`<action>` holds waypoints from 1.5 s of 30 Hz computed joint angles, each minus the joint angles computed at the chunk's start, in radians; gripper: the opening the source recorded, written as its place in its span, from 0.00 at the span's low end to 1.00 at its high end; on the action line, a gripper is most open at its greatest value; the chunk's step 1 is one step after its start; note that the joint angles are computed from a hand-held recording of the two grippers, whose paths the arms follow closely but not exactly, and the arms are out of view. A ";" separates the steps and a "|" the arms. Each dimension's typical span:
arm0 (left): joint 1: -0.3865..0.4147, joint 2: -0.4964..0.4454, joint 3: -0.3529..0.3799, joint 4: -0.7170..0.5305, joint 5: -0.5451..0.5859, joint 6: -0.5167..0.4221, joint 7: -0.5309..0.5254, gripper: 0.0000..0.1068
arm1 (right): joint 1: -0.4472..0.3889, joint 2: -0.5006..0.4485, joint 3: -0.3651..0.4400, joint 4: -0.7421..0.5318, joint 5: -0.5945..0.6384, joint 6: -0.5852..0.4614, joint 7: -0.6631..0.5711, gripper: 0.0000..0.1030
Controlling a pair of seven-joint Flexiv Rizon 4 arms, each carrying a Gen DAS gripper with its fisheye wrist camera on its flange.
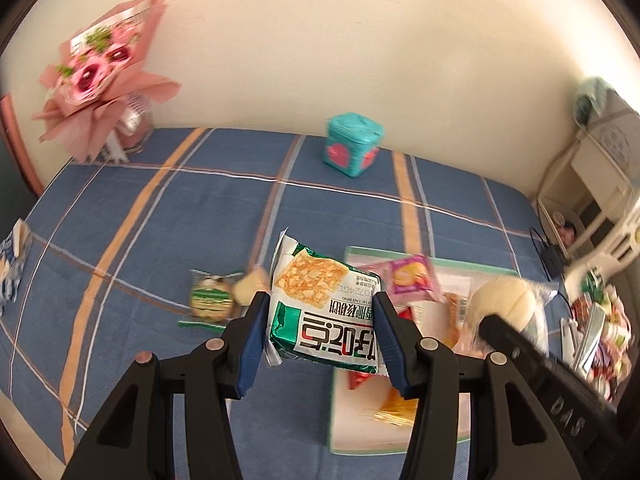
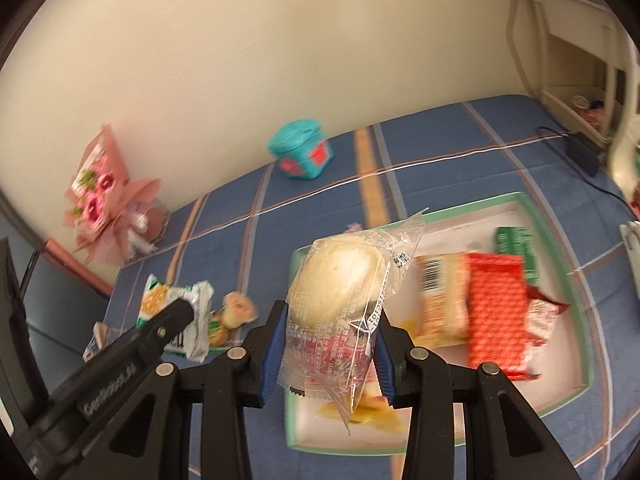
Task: Organize snacks
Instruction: 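Carry both packs over the tray and open both tools to drop them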
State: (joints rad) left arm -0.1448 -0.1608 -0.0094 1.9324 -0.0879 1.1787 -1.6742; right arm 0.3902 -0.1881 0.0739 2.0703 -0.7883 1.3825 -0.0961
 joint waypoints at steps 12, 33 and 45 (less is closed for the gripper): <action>-0.072 -0.075 -0.043 -0.080 0.035 0.004 0.063 0.50 | -0.114 0.061 -0.033 0.086 -0.139 0.011 0.159 0.41; -0.113 -0.198 -0.051 -0.178 -0.004 -0.044 0.128 0.50 | -0.116 -0.021 -0.084 0.082 -0.082 0.099 0.118 0.41; -0.117 -0.225 -0.047 -0.193 -0.006 -0.070 0.130 0.51 | -0.097 -0.047 -0.076 0.070 0.028 0.093 0.037 0.42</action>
